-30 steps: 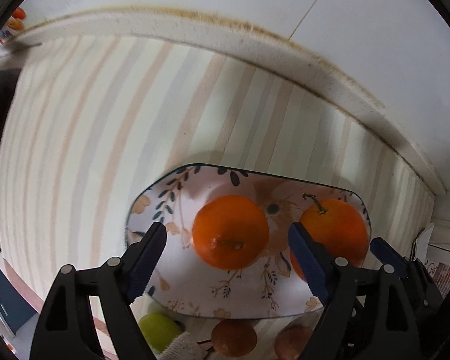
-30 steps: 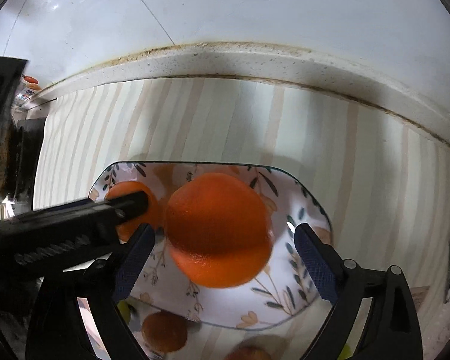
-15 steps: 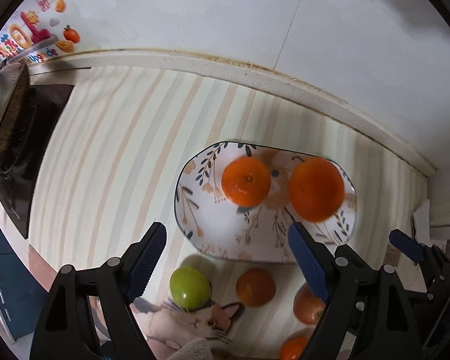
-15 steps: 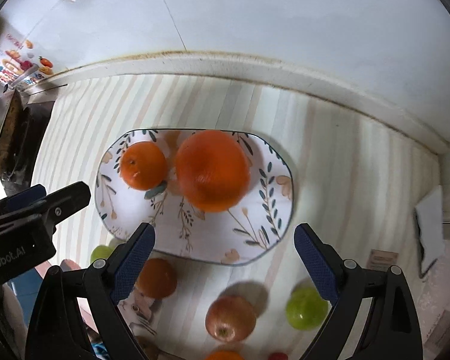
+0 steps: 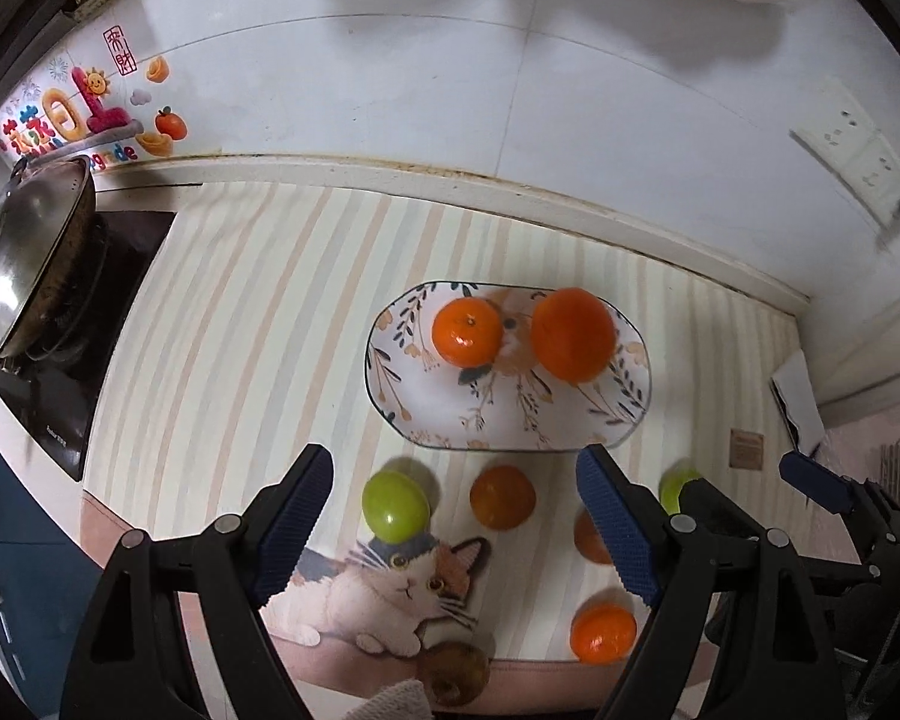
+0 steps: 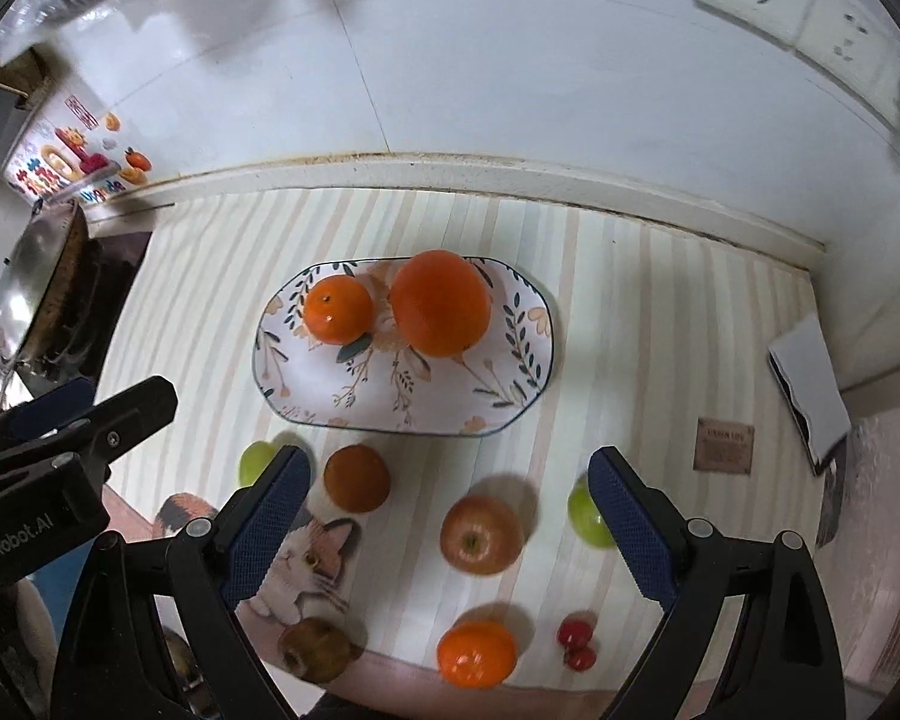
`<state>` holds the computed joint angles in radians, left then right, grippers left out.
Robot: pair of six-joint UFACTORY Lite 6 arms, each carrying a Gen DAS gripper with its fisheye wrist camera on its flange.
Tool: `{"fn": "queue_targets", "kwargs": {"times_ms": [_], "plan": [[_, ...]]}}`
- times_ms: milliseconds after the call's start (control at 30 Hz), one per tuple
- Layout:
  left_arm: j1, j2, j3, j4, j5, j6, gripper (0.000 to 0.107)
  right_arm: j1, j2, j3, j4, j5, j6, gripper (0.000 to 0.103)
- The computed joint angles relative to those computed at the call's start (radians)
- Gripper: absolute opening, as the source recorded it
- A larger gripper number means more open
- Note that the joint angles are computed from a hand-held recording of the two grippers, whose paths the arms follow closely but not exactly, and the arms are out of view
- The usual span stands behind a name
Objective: Organize fruits
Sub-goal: 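Grasp the brown round fruit with the left tool while the right tool grasps the red apple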
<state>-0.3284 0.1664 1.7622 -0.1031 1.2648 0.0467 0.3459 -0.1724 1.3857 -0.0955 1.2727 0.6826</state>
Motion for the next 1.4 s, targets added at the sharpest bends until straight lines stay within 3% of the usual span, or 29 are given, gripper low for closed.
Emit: {"fn": "queue_targets", "kwargs": {"times_ms": [200,367,567,933,1000,1067,1200,1400], "plan": [[0.028,-0.106,-0.135,-0.028,-0.010,0.053,0.083,0.070,-0.111,-0.087,0.018,0.026,0.098,0.096],[-0.017,-0.105,-0.291,0.033,-0.089,0.027,0.083,0.003,-0.222,-0.371,0.098,-0.103,0.056,0.096],[-0.087,0.075,-0.356,0.062,-0.166,-0.026,0.083,-0.130,-0.192,-0.629,0.217,-0.296,-0.099,0.095],[-0.197,0.394,-0.192,0.048,-0.170,-0.058,0.083,-0.171,-0.027,-0.730,0.319,-0.473,-0.248,0.082],[-0.214,0.423,-0.179,0.048,-0.183,-0.057,0.077,-0.162,-0.004,-0.732,0.332,-0.491,-0.260,0.075],[-0.216,0.446,-0.172,0.035,-0.193,-0.054,0.053,-0.149,0.024,-0.732,0.331,-0.508,-0.262,0.068],[-0.240,0.406,-0.219,0.072,-0.240,-0.084,0.052,-0.133,0.031,-0.737,0.329,-0.523,-0.268,0.067],[-0.258,0.243,-0.435,0.075,-0.278,-0.102,0.052,-0.110,-0.031,-0.795,0.380,-0.496,-0.323,0.067]]}}
